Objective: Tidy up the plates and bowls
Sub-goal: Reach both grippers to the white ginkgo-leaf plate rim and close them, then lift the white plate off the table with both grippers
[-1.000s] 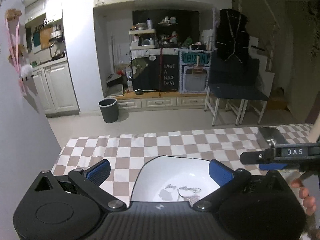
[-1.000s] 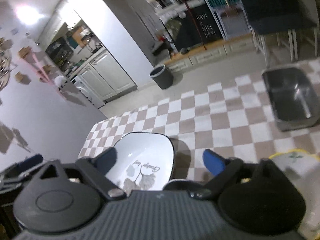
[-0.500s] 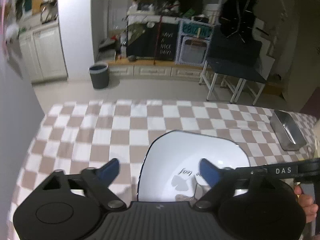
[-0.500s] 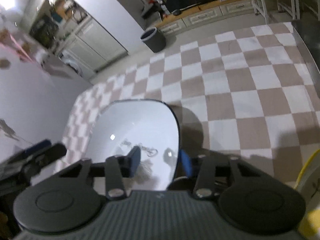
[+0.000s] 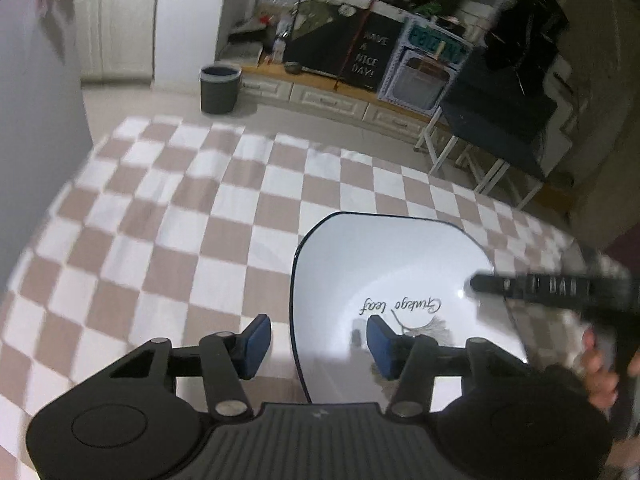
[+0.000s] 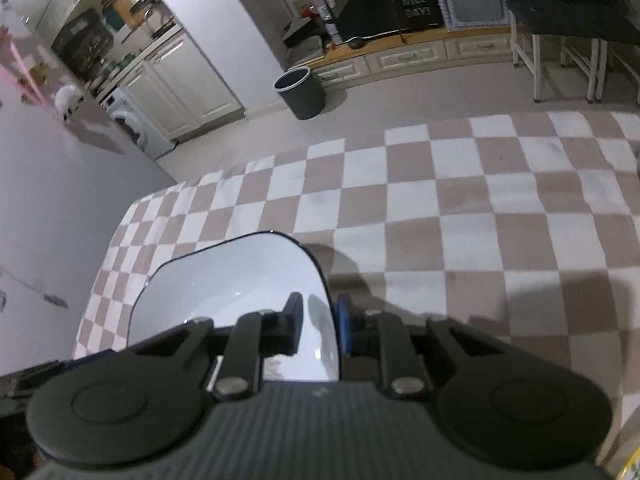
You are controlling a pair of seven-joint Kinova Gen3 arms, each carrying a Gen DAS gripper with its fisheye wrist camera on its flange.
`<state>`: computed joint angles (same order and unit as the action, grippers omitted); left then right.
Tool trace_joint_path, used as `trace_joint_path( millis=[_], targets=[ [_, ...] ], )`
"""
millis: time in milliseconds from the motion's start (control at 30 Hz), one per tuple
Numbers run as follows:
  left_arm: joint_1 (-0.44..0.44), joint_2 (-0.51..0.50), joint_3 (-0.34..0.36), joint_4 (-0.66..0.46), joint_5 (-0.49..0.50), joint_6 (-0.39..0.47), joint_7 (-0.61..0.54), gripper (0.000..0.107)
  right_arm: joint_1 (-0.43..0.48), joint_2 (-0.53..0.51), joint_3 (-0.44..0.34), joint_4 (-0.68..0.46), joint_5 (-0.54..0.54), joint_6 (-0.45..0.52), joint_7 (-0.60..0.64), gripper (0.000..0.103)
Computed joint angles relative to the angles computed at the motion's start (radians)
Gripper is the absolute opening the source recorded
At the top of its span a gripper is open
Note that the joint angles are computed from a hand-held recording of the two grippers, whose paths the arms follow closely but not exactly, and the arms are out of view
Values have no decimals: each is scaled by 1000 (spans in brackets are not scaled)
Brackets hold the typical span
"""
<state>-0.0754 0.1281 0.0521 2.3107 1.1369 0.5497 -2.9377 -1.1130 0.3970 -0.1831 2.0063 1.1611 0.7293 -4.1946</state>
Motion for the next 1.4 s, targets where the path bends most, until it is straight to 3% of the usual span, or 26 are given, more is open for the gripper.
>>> trace_joint_path(
  millis=[67, 133, 200, 233, 333, 467, 600, 767, 867, 967, 1100, 1267, 1400],
  targets=[
    [-20, 21, -10, -4, 17, 35, -2, 50, 50, -20, -35, 31, 25, -58, 6, 23],
    [-25, 40, -11, -8, 19, 45, 16, 34, 124, -43, -97, 83, 76, -134, -35, 23],
    [-15, 51, -6, -10, 6, 27, 56, 17, 125, -40, -94, 104, 95, -157, -52, 24],
    [-15, 53, -2, -6, 12, 16, 59, 14, 99, -44, -66, 119, 120, -169, -81, 25],
    [-33, 60, 1, 7, 52, 19, 21, 11, 46, -55, -8, 162, 210, -204, -203, 21],
    [-42, 76, -4, 8, 49, 33, 3, 9, 89, -46, -40, 192, 370, -210, -350, 14],
    [-54, 96, -6, -11, 26, 61, 17, 10, 123, -54, -95, 231, 450, -188, -447, 14],
    [-43, 102, 10, -19, 13, 37, 46, 12, 164, -48, -153, 227, 445, -159, -399, 15],
    [-32, 82, 30, 18, 99, -23, -48, 13, 185, -27, -181, 210, 461, -132, -387, 15],
    [-31, 77, 14, 49, 184, -22, -139, 13, 144, -11, -184, 187, 399, -59, -293, 15],
    [-14, 19, -13, 86, 226, -13, -210, 14, 99, -29, -176, 178, 351, -3, -254, 16],
    [-4, -129, -47, 96, 128, 49, -99, 14, 36, -109, -173, 168, 243, 77, -173, 16],
    [1, -277, -78, 92, -7, 136, 64, 14, -27, -204, -210, 180, 169, 174, -163, 16]
  ],
)
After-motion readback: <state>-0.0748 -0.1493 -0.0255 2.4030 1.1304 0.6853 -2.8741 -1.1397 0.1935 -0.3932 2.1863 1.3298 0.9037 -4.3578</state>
